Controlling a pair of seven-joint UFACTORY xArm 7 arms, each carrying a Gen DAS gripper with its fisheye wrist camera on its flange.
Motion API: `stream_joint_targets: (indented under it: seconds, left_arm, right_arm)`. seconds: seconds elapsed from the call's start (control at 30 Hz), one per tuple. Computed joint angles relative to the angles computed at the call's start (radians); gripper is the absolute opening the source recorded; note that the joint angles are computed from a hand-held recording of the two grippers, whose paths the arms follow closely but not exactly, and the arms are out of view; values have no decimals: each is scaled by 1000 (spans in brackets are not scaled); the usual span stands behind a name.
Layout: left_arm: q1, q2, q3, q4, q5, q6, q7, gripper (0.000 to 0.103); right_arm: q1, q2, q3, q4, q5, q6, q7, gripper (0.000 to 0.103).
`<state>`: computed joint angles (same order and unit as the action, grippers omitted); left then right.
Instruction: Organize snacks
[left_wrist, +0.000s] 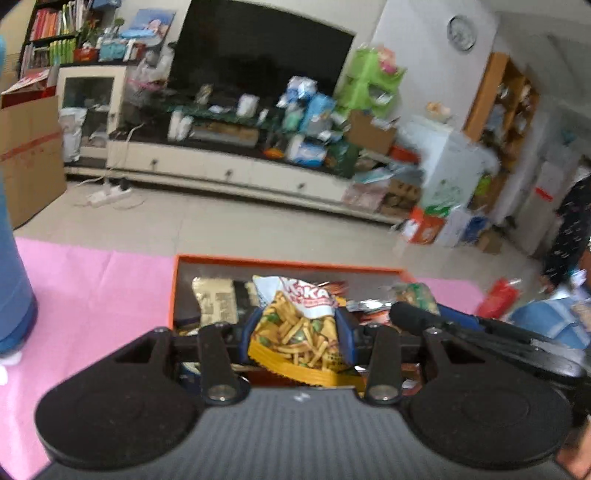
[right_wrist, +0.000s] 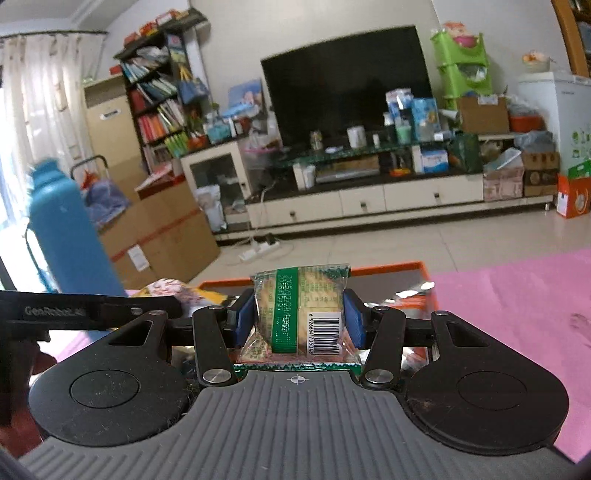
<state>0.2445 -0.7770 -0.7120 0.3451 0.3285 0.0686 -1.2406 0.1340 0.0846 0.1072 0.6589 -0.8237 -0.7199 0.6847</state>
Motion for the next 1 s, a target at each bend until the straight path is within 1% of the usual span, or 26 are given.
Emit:
stream_joint_targets:
  seconds: [0.03, 0.07, 0.1, 0.13, 0.17, 0.2, 0.23, 0.27, 0.3, 0.33, 0.37, 0.4, 0.43, 0.47, 0.5, 0.57, 0.63, 0.67, 0.73, 0.77, 0.83, 0.9, 1.0]
  left_arm:
    - [42, 50, -23, 11, 13, -18, 5, 42]
    - [81, 95, -52, 18, 9, -33, 19, 42]
    - [128, 99, -89, 10, 30, -71, -9, 42]
    - [161, 73, -123, -3, 28, -99, -22, 46]
    - [166, 51, -132, -10, 19, -96, -21, 58]
    - [158, 19, -134, -15, 0, -61, -33, 66]
    - [146, -14, -131, -25, -15, -36, -52, 80]
    - [115, -70, -111, -56, -32, -42, -81, 82]
    - [77, -113, -81, -88, -42, -62, -93, 83]
    - [33, -154, -52, -105, -52, -45, -96, 88]
    - [-21, -213, -30, -119, -63, 10, -104, 102]
    - [-73, -278, -21, -125, -68, 93, -117, 103]
    - [-119, -318, -5, -131, -60, 145, -117, 102]
    - [-183, -365, 10, -136, -53, 218, -116, 102]
    - [-244, -412, 12, -139, -51, 300, -125, 102]
    - [-361, -469, 12, -145, -56, 427, -147, 102]
    - [-478, -498, -7, -155, -84, 531, -201, 103]
    - [-528, -500, -25, -159, -101, 570, -236, 103]
    - [-623, -481, -55, -165, -138, 638, -304, 103]
    - [-659, -458, -82, -162, -157, 661, -347, 103]
    - [-704, -409, -102, -159, -177, 683, -403, 103]
    - [-722, -348, -111, -142, -184, 709, -441, 103]
    - [-720, -279, -86, -119, -158, 755, -450, 103]
  right_arm:
    - [11, 44, 11, 43, 1, 40, 9, 32]
    - [13, 83, 21, 88, -29, 80, 42, 33]
    - [-15, 128, 52, 142, -100, 125, 111, 36]
    - [-34, 162, 77, 177, -138, 146, 138, 35]
    - [-14, 166, 60, 182, -133, 150, 124, 36]
    - [3, 164, 48, 173, -104, 141, 90, 38]
    - [-22, 160, 70, 174, -113, 144, 99, 41]
    - [-46, 157, 81, 183, -149, 135, 149, 55]
    - [-67, 158, 85, 190, -190, 110, 205, 79]
    - [-96, 163, 90, 201, -242, 63, 274, 90]
    - [-108, 146, 87, 190, -252, 34, 312, 93]
    - [-90, 119, 63, 165, -226, 22, 308, 93]
    - [-84, 89, 50, 144, -217, 16, 301, 93]
    - [-81, 60, 36, 122, -215, 6, 297, 93]
    - [-78, 26, 23, 93, -209, -6, 294, 93]
    - [-78, -38, -7, 37, -234, -32, 319, 93]
    - [-84, -103, -42, -33, -272, -61, 338, 93]
    - [-89, -138, -61, -85, -277, -73, 330, 93]
    - [-105, -176, -103, -160, -323, -100, 332, 93]
    - [-119, -193, -124, -209, -347, -113, 321, 93]
    - [-151, -233, -161, -274, -449, -80, 365, 93]
    - [-183, -255, -188, -293, -567, -56, 404, 93]
    - [-233, -305, -207, -333, -648, -33, 386, 93]
